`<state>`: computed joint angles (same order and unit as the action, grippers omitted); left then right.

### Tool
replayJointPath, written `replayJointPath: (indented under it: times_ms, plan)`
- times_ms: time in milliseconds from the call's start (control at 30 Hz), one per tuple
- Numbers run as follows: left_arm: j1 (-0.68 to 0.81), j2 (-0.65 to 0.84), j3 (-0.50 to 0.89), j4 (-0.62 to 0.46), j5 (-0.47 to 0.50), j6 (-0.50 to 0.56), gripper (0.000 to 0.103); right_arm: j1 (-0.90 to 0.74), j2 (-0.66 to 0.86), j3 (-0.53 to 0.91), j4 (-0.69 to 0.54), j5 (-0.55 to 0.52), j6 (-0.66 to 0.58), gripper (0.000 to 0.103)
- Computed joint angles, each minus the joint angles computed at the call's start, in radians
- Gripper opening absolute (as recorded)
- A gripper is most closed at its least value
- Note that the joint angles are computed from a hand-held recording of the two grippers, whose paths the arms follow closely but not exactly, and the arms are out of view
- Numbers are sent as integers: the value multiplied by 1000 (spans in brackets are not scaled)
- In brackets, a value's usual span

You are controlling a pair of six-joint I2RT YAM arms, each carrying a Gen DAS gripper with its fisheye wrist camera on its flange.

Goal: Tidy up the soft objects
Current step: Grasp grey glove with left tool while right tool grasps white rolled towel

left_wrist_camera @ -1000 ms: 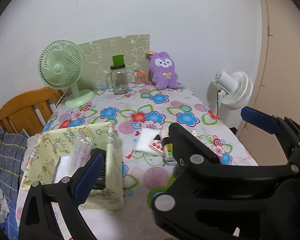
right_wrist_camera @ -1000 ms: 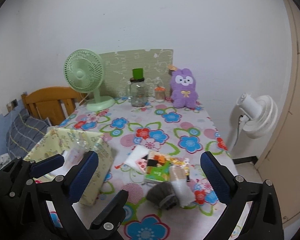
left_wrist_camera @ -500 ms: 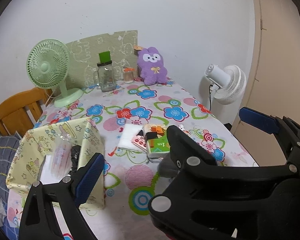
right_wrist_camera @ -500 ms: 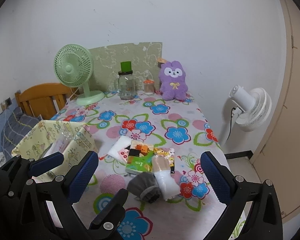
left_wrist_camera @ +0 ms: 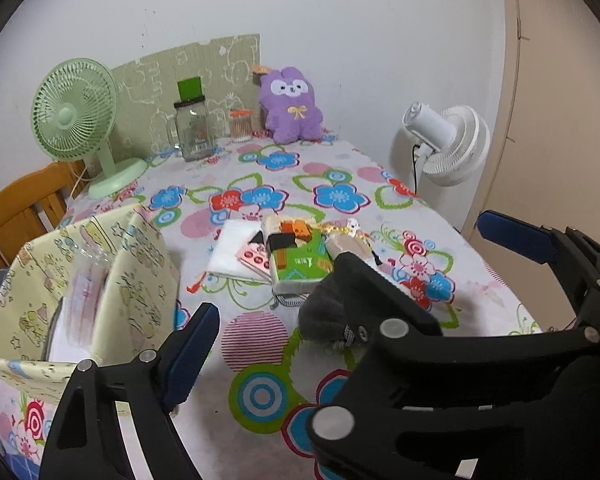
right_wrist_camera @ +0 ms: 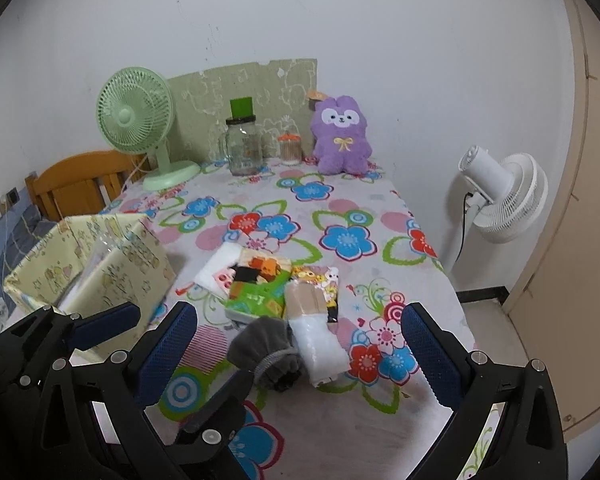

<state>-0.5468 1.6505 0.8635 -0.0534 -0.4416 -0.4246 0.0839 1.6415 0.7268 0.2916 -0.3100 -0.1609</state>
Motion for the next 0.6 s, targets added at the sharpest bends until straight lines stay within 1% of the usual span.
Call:
replayJointPath:
  times_ms: [200, 367, 533, 600]
  plan:
    - [20, 83, 34, 12, 43, 14, 86, -23, 79, 38, 1, -22, 0, 103]
    - [30, 129, 59, 20, 60, 19, 83, -36, 135, 72, -6, -26, 1, 103]
    - [28, 169, 89, 20, 77, 32, 80, -43, 184, 106, -19, -21, 4, 103]
    - [31, 186, 101, 21, 85, 35, 76, -46, 203, 120, -27, -18, 4, 103]
